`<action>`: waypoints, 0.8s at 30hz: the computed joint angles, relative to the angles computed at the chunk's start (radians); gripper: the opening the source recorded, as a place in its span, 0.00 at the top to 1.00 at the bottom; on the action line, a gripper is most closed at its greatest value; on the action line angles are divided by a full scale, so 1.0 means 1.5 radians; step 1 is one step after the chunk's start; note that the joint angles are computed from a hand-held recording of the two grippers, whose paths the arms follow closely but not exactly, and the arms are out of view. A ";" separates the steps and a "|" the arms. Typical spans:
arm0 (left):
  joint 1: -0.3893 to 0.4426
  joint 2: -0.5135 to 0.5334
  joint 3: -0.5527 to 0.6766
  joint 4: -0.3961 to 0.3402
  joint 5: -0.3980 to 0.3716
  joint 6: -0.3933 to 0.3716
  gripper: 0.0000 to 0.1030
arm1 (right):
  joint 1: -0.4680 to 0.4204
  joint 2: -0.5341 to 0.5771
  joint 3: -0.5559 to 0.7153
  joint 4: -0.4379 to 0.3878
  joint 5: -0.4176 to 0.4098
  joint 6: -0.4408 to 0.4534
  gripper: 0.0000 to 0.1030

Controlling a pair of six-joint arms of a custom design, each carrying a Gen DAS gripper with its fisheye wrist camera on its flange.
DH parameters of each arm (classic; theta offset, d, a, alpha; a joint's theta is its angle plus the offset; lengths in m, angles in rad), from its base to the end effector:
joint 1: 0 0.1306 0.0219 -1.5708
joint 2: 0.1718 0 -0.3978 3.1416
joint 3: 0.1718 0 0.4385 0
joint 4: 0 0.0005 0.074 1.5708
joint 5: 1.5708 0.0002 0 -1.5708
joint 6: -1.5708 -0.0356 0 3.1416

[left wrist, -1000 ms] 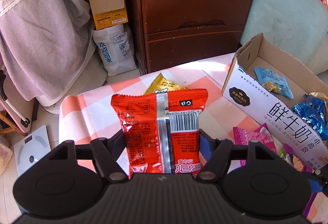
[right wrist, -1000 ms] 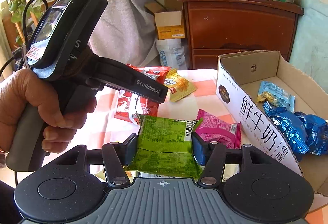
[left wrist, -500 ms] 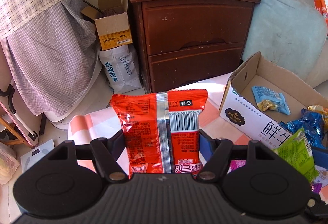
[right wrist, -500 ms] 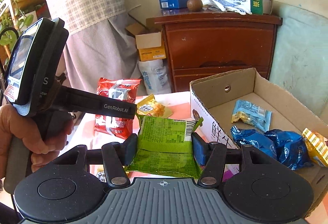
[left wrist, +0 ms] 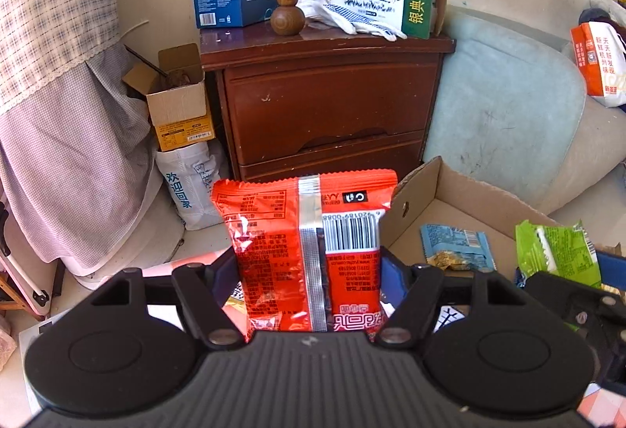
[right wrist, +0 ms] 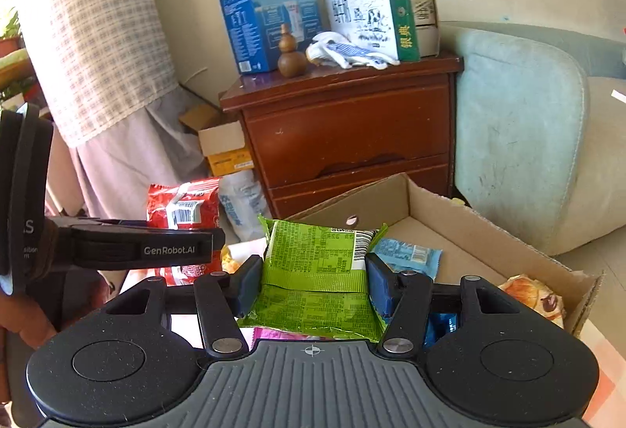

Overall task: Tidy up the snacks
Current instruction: 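Lift the green and red packs and carry them over the box, then open both tools to drop the green and red packs into the box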

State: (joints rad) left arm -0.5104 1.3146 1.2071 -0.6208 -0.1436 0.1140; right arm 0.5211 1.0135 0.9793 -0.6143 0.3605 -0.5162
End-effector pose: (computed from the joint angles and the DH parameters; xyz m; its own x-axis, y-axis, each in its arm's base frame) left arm 0.4435 -0.2431 0.4071 -0.6214 0.2189 -0.7523 0.3217 0.9468 0.0097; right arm 0.3499 0.1858 0.4192 -0.5652 0.2081 -0.7983 0.0655 0.9759 0.2081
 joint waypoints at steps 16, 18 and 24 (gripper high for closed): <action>-0.053 0.068 0.057 0.030 0.026 0.033 0.32 | -0.053 -0.042 -0.015 -0.041 0.041 -0.095 0.46; -0.056 0.078 0.065 0.030 0.034 0.043 0.32 | -0.058 -0.042 -0.015 -0.049 0.048 -0.109 0.46; -0.070 0.103 0.075 0.044 0.057 0.051 0.32 | -0.073 -0.037 -0.015 -0.069 0.071 -0.147 0.44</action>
